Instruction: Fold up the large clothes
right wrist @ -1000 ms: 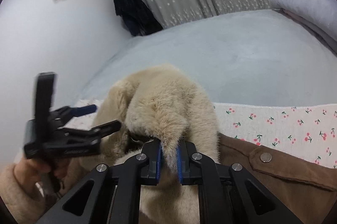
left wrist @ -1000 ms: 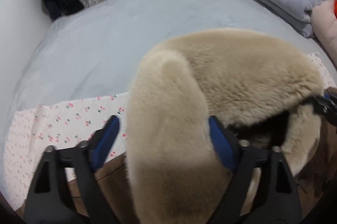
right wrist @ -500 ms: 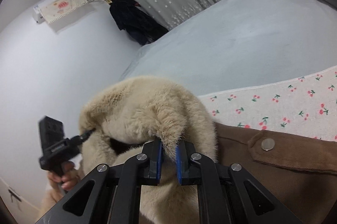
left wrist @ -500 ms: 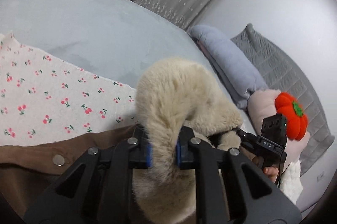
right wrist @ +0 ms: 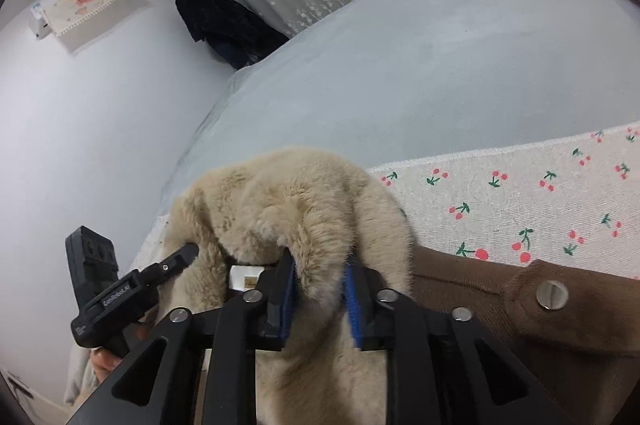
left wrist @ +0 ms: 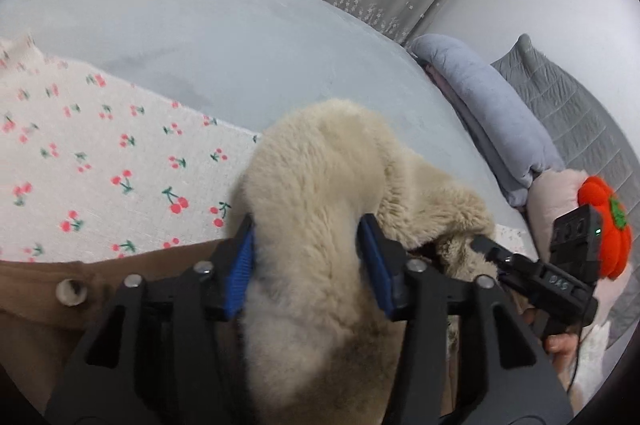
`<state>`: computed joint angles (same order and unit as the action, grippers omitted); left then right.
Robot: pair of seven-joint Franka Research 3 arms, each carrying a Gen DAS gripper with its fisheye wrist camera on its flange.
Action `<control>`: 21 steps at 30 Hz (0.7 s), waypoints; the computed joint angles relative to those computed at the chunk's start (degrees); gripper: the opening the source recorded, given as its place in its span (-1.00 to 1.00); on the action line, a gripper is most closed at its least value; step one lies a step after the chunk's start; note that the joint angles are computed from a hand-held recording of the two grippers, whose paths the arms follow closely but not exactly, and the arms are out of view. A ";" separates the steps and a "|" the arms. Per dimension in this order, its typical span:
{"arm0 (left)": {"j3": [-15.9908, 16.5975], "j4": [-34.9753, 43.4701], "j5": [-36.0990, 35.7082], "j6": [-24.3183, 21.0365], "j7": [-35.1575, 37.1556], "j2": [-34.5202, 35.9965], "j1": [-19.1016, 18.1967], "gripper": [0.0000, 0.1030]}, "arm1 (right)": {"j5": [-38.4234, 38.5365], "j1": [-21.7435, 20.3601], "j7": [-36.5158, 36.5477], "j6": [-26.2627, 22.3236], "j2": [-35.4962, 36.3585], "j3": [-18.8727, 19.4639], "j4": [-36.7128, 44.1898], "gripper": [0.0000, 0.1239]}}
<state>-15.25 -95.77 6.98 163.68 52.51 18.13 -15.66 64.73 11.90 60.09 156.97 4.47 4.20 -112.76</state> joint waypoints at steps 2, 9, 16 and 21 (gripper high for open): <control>2.50 -0.05 3.89 -2.74 -3.55 -1.73 -2.23 0.44 | -3.58 0.24 2.80 -0.01 -3.14 -0.38 -2.40 -0.31; 2.76 -6.98 13.31 -14.71 -13.97 -13.26 -4.20 0.67 | -24.53 -2.86 21.32 3.85 -24.02 -0.09 -21.85 0.29; -1.21 -13.46 20.61 -27.94 -17.55 -24.53 -4.46 0.84 | -44.93 -14.35 38.61 -7.54 -43.46 0.57 -34.03 0.35; -2.10 -18.07 13.31 -30.13 -13.90 -31.74 -5.42 0.85 | -51.78 -20.20 45.22 -16.71 -55.85 -2.57 -39.43 0.36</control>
